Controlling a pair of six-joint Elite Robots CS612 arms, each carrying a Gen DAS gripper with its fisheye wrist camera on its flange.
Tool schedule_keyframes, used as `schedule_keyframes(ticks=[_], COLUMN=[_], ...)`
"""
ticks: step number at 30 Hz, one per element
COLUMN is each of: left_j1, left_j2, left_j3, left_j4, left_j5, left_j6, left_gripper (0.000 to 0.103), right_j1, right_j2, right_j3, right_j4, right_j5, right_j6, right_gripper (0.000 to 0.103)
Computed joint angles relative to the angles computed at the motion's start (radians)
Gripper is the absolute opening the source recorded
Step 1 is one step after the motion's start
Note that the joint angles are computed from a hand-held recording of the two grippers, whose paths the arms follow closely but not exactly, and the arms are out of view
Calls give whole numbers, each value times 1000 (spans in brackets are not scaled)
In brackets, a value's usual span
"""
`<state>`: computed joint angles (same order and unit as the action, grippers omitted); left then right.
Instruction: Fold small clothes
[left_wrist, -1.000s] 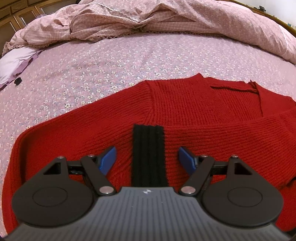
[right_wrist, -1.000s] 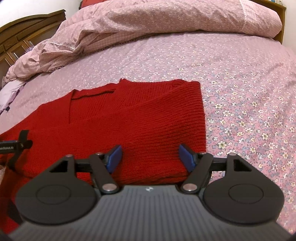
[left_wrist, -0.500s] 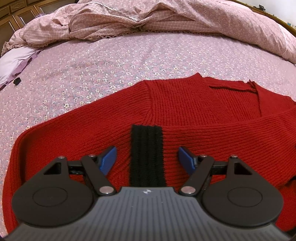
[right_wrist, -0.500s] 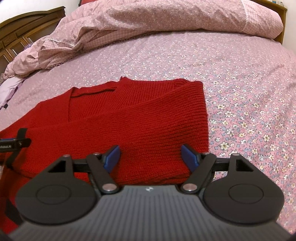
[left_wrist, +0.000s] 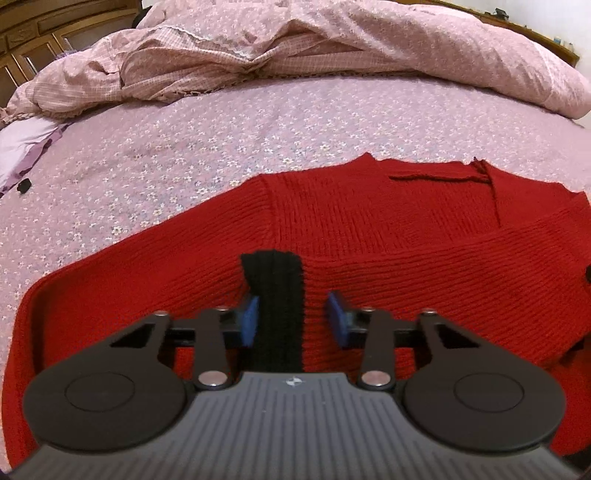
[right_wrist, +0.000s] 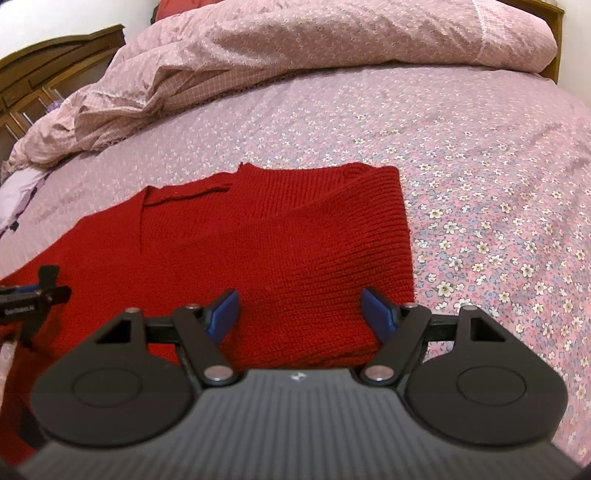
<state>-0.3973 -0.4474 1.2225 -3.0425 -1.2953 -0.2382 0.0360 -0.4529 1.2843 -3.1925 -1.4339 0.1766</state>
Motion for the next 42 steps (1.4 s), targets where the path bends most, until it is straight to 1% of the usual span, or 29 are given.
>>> schedule_keyframes(ticks=[1,3,4,9,12,14,16,19,21,22,23,24,25,26,27,28,30,33,35,37,38,40,42], left_j1=[-3,-6,-6,-9,-8,-2,8,17,22,23,24,24,24,23,22,21,21,26,32,39,41,41,38], left_j2=[1,0,-3,-9,-1,15,32,60,77,85,92,98,101,104,104,102,97,71,49,21,8,-16,-38], left_j3=[1,6,10,17,-11,-55,-98,-156,-184,-194,-203,-206,-204,-203,-199,-192,-185,-149,-117,-73,-53,-16,18], left_j4=[-8,-31,-42,-139,-188,-174,-142,-60,-10,13,30,30,23,18,11,3,-1,1,-4,-19,-23,-25,-22], left_j5=[13,19,17,27,46,61,40,32,25,28,32,44,53,64,83,98,120,145,142,130,128,139,158], left_j6=[5,8,7,33,64,53,39,27,33,42,53,63,79,94,107,117,125,94,65,36,25,12,12], left_gripper=[26,18,16,15,15,15,15,15,16,16,17,19,26,30,36,39,41,46,49,56,57,64,67], right_j1=[0,0,0,-1,0,1,1,5,11,15,23,26,21,14,8,5,6,7,7,8,9,10,11], right_j2=[-1,-2,-3,-1,3,9,18,34,46,51,60,67,71,73,74,74,74,71,68,64,59,48,32], right_j3=[2,8,10,10,6,-2,-12,-32,-51,-59,-73,-80,-80,-78,-75,-74,-75,-72,-68,-61,-55,-40,-14], right_j4=[-6,-22,-29,-70,-98,-109,-125,-117,-92,-78,-58,-50,-56,-64,-67,-69,-70,-69,-69,-73,-73,-81,-98], right_j5=[0,-2,-3,-13,-32,-41,-40,-56,-93,-123,-177,-206,-196,-171,-151,-143,-149,-149,-147,-149,-151,-153,-148], right_j6=[4,9,10,30,36,47,57,60,33,14,-15,-29,-23,3,31,36,16,25,40,51,56,60,54], right_gripper=[74,74,74,74,74,74,74,74,74,73,74,74,73,73,73,73,73,73,74,74,74,74,74])
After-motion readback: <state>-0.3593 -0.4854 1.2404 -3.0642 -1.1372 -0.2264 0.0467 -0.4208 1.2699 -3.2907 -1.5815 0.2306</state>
